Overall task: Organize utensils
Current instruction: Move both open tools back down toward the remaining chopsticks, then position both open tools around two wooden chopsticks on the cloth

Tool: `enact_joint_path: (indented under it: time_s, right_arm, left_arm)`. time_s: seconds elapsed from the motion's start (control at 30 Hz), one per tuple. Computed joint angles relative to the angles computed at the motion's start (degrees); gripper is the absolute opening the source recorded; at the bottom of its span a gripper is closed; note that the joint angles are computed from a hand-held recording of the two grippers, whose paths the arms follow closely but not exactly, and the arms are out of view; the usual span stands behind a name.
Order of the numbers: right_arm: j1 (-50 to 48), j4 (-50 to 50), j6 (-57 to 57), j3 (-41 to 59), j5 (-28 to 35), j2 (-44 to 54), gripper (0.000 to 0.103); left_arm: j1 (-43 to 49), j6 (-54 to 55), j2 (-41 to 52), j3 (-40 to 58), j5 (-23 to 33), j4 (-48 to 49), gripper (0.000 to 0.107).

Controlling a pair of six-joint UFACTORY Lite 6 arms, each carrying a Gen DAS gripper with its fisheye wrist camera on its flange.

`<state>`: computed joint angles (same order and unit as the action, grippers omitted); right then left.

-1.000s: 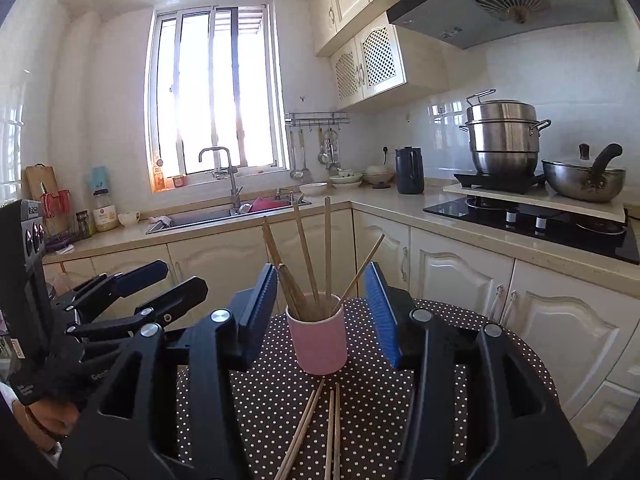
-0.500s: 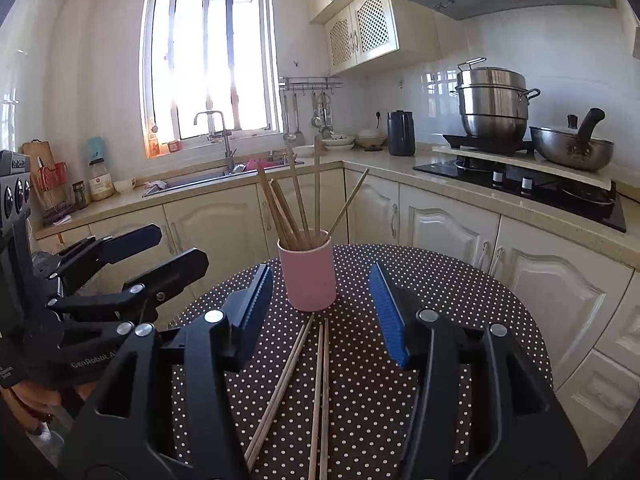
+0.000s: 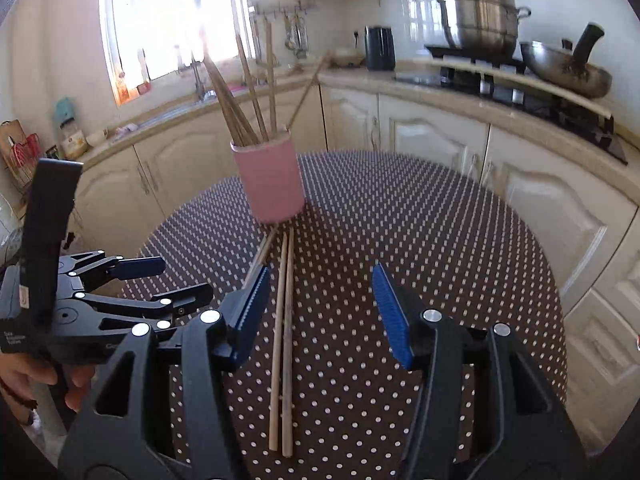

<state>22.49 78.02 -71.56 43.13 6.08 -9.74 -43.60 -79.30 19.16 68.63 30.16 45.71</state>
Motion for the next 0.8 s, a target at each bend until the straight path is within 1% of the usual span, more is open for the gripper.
enact_joint_path:
  time_s: [0.07, 0.13, 0.2, 0.3, 0.37, 0.47, 0.57, 0.63, 0.67, 0.77, 0.8]
  right_arm:
    - [-0.43, -8.31, 8.4, 1.34, 0.84, 2.88, 0.053]
    - [-1.03, -12.02, 12.1, 2.55, 2.21, 5.18, 0.053]
    - [-1.33, -11.95, 11.94, 3.18, 2.94, 7.0, 0.053]
    - [-1.4, -9.52, 9.49, 3.26, 3.55, 8.26, 0.053]
    - [-1.37, -9.21, 9.24, 3.68, 3.39, 9.12, 0.053]
    - [-1.59, -6.53, 6.47, 3.84, 3.53, 9.94, 0.053]
    - [-1.81, -6.98, 6.52, 4.59, 3.37, 11.08, 0.053]
    - [-1.82, -11.59, 11.13, 5.55, 3.41, 11.8, 0.053]
    - [-1.93, -13.82, 13.37, 6.07, 3.68, 12.25, 0.053]
    - [-1.48, -25.71, 25.27, 7.55, 4.66, 12.65, 0.053]
    - [-1.44, -27.65, 26.97, 7.98, 4.96, 12.9, 0.053]
  left_arm:
    - [1.32, 5.15, 2.96, 2.2, 0.54, -5.55, 0.074]
    - [2.23, 7.48, 4.96, 3.86, 0.94, -8.16, 0.074]
    - [3.09, 9.95, 6.68, 4.95, 0.38, -10.62, 0.074]
    - [3.41, 10.06, 8.41, 5.38, -0.69, -10.46, 0.074]
    - [3.37, 10.73, 9.73, 6.39, -0.31, -10.6, 0.074]
    - [3.46, 9.38, 10.34, 6.74, -0.49, -8.89, 0.074]
    - [3.11, 8.81, 11.24, 7.74, 0.2, -7.98, 0.074]
    - [2.67, 8.81, 11.42, 8.38, 0.97, -8.3, 0.074]
    - [2.56, 10.1, 12.44, 10.46, 1.9, -9.36, 0.074]
    - [3.13, 11.85, 11.9, 9.75, 0.59, -9.51, 0.074]
    - [3.54, 12.75, 11.34, 8.94, -0.36, -10.16, 0.074]
